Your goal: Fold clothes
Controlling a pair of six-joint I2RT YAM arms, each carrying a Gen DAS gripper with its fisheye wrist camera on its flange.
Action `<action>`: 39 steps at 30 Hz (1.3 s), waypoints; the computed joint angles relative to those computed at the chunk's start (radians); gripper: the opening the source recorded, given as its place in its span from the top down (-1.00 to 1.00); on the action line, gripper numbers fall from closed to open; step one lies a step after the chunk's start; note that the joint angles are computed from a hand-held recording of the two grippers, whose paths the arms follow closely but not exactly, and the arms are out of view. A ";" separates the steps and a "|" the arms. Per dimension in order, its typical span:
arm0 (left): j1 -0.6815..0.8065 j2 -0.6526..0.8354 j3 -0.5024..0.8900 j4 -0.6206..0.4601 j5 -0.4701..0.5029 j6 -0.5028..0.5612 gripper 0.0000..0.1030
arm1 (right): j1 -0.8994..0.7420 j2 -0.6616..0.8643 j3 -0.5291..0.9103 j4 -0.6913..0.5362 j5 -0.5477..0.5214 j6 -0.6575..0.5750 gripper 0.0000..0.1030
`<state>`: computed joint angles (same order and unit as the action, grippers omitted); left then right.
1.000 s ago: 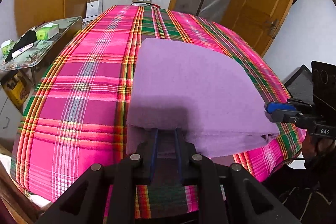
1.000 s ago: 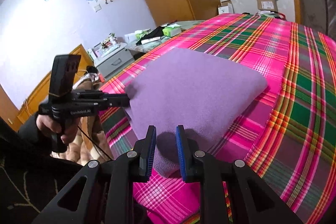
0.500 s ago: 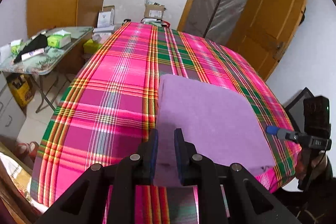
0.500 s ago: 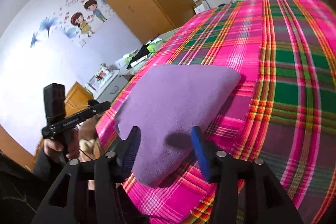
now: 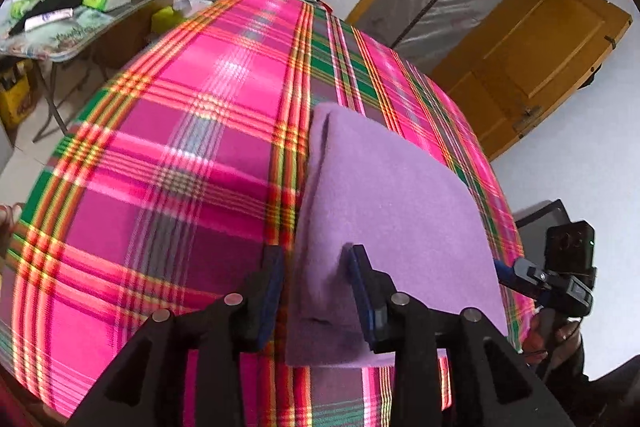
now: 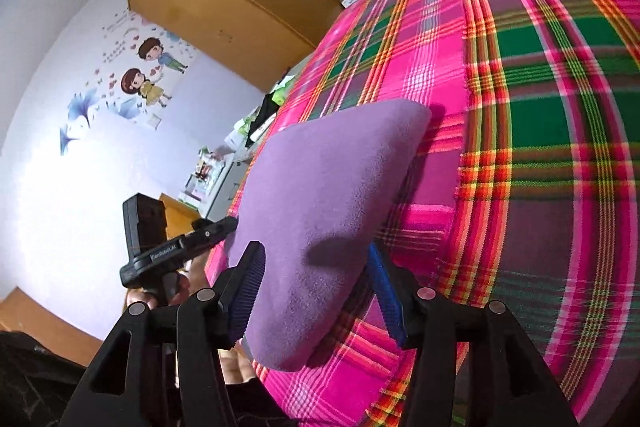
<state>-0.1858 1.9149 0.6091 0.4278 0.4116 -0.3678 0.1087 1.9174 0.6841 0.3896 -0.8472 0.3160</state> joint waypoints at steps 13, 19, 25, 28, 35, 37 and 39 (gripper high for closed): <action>0.005 0.101 -0.015 0.186 0.089 -0.111 0.25 | 0.015 0.076 0.072 0.000 -0.028 0.056 -0.08; 0.012 0.140 -0.031 0.280 0.117 -0.159 0.25 | 0.016 0.083 0.063 0.023 -0.030 0.077 -0.10; 0.040 0.161 -0.027 0.289 0.176 -0.164 0.25 | 0.019 0.071 0.054 0.027 -0.017 0.112 -0.09; 0.044 0.168 0.001 0.256 0.187 -0.157 0.25 | 0.028 0.059 0.070 -0.037 -0.005 0.076 -0.10; 0.026 0.199 0.039 0.265 0.182 -0.186 0.25 | 0.056 0.079 0.122 -0.060 0.039 0.090 -0.13; 0.024 0.190 0.028 0.262 0.187 -0.185 0.25 | 0.058 0.078 0.122 -0.066 0.036 0.085 -0.13; 0.025 0.178 0.014 0.257 0.194 -0.182 0.25 | 0.055 0.075 0.116 -0.068 0.028 0.079 -0.12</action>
